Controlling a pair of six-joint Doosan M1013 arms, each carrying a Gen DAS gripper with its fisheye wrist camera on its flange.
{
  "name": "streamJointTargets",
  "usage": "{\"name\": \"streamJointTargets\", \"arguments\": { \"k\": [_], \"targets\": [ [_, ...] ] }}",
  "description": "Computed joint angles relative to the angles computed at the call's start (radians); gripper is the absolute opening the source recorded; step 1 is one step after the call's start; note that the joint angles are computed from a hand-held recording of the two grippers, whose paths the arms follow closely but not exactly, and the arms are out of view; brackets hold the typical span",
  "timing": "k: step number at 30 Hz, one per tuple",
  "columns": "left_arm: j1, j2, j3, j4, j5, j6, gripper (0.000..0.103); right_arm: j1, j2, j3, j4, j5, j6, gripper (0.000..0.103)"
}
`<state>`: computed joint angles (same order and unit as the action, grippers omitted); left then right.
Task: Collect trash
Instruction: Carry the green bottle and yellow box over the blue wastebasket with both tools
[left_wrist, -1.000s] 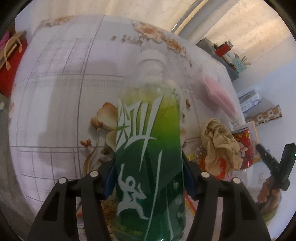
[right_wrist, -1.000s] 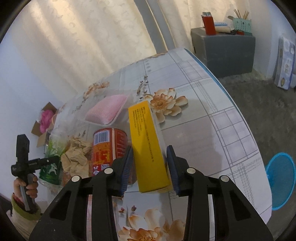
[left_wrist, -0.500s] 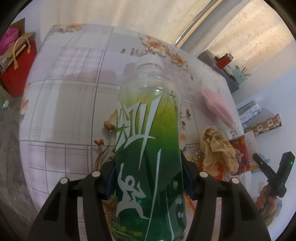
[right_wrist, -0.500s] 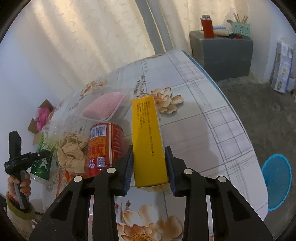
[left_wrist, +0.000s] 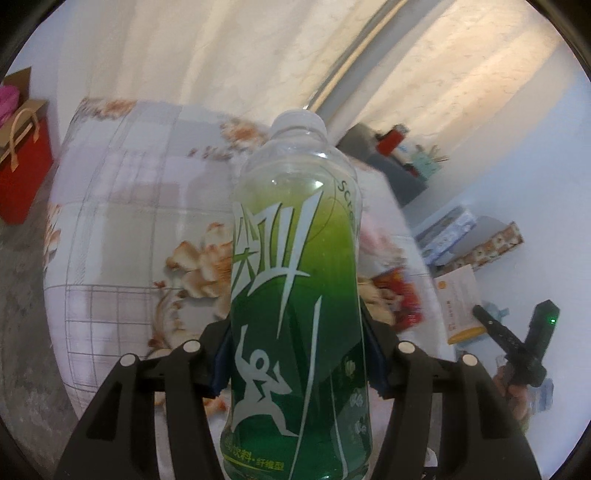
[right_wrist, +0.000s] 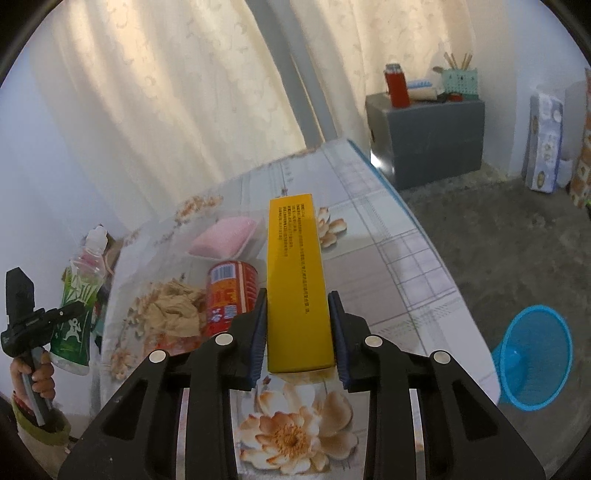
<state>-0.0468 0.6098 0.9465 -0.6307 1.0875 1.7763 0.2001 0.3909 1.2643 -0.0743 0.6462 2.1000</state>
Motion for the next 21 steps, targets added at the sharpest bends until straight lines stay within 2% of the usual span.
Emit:
{"name": "streamJointTargets", "arguments": {
  "k": [4, 10, 16, 17, 21],
  "targets": [
    [-0.011, -0.026, 0.011, -0.059, 0.002, 0.070, 0.055, 0.001, -0.047, 0.051, -0.039, -0.046, 0.055, 0.029],
    [-0.044, -0.035, -0.020, -0.136, 0.054, 0.162, 0.055, 0.000, -0.125, 0.147, -0.147, -0.104, 0.197, 0.029],
    [-0.114, 0.004, -0.116, -0.186, 0.163, 0.212, 0.055, -0.015, -0.225, 0.276, -0.351, -0.136, 0.460, 0.029],
    [-0.131, 0.014, -0.136, -0.188, 0.183, 0.211, 0.055, -0.020, -0.237, 0.288, -0.343, -0.127, 0.471, 0.029],
    [-0.199, 0.083, -0.260, -0.181, 0.280, 0.185, 0.055, -0.037, -0.297, 0.375, -0.472, -0.108, 0.660, 0.029]
  ]
}}
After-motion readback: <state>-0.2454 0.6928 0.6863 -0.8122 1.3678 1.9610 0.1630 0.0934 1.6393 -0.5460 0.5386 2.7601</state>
